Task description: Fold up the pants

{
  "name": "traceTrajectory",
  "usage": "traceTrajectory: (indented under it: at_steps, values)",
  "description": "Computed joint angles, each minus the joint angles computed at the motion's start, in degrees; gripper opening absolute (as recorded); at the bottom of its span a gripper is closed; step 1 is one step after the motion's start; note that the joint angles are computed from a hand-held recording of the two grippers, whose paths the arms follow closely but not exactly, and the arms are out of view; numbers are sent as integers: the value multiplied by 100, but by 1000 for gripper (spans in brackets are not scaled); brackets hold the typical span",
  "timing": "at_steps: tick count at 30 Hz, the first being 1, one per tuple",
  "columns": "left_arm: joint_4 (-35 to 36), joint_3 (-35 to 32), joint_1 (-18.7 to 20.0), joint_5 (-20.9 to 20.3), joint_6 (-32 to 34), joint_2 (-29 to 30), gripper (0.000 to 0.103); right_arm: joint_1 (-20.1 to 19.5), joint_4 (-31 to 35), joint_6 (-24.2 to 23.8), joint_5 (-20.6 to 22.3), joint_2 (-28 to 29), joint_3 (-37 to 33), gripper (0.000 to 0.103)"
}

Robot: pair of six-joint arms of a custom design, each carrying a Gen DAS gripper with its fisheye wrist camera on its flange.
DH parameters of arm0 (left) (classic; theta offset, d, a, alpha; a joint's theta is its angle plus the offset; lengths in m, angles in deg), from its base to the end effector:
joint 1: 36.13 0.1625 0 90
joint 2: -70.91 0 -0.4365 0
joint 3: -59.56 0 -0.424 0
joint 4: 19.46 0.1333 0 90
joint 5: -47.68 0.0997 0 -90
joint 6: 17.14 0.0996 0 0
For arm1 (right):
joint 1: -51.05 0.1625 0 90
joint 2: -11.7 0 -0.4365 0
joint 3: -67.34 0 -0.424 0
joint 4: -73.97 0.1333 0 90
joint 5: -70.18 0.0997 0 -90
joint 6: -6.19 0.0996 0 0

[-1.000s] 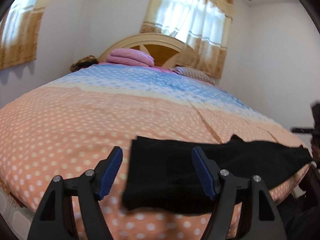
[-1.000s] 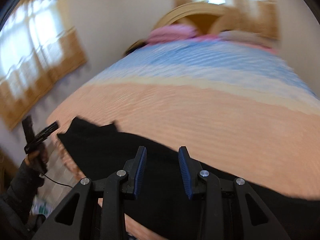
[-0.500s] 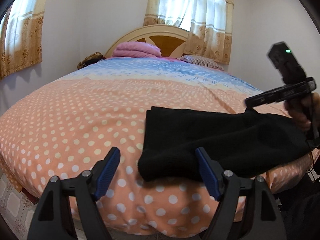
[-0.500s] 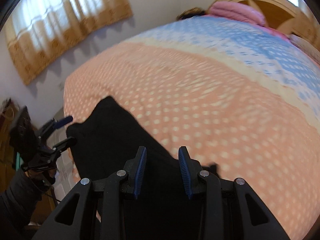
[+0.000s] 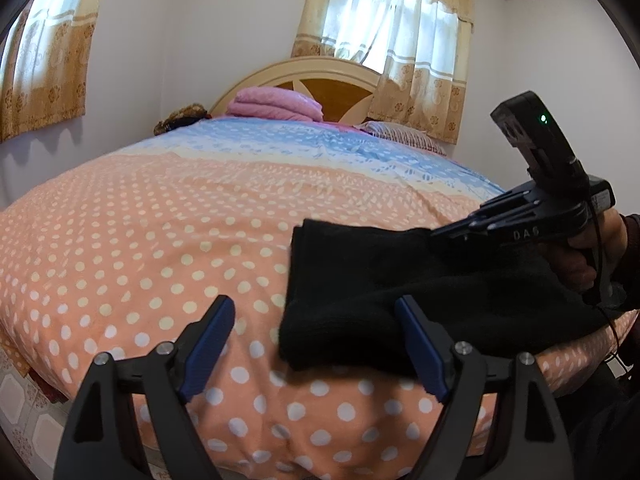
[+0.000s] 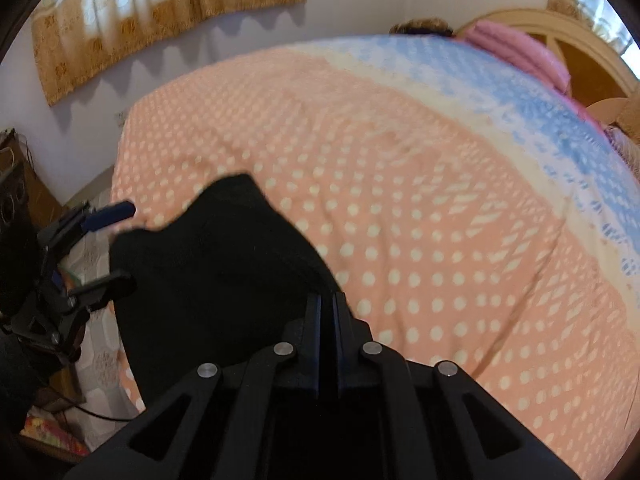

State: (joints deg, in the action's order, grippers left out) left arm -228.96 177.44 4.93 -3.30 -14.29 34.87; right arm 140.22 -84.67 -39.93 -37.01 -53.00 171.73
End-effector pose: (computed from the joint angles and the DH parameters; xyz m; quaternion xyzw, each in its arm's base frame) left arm -0.2779 -0.5021 -0.0007 0.2926 0.8496 -0.4037 0.1718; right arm 0.0945 -0.6476 0.2513 0.3341 -0.8980 0.1691 0.2312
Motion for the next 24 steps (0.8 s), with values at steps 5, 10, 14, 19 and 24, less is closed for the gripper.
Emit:
traceTrajectory:
  at_steps: [5, 10, 14, 19, 24]
  values:
    - [489, -224, 78, 309, -202, 94, 93, -80, -320, 84, -196, 156, -133, 5]
    - [507, -207, 9, 435, -193, 101, 94, -201, -396, 97, -174, 91, -15, 26]
    - [224, -80, -174, 632, -140, 32, 94, -538, 101, 558, 657, -588, 167, 50]
    - [123, -261, -255, 691, -4, 117, 97, -993, 88, 1020, 882, -1044, 151, 50]
    - [1115, -691, -237, 1405, -260, 389, 97, -1332, 858, 1787, 1291, -1086, -147, 49]
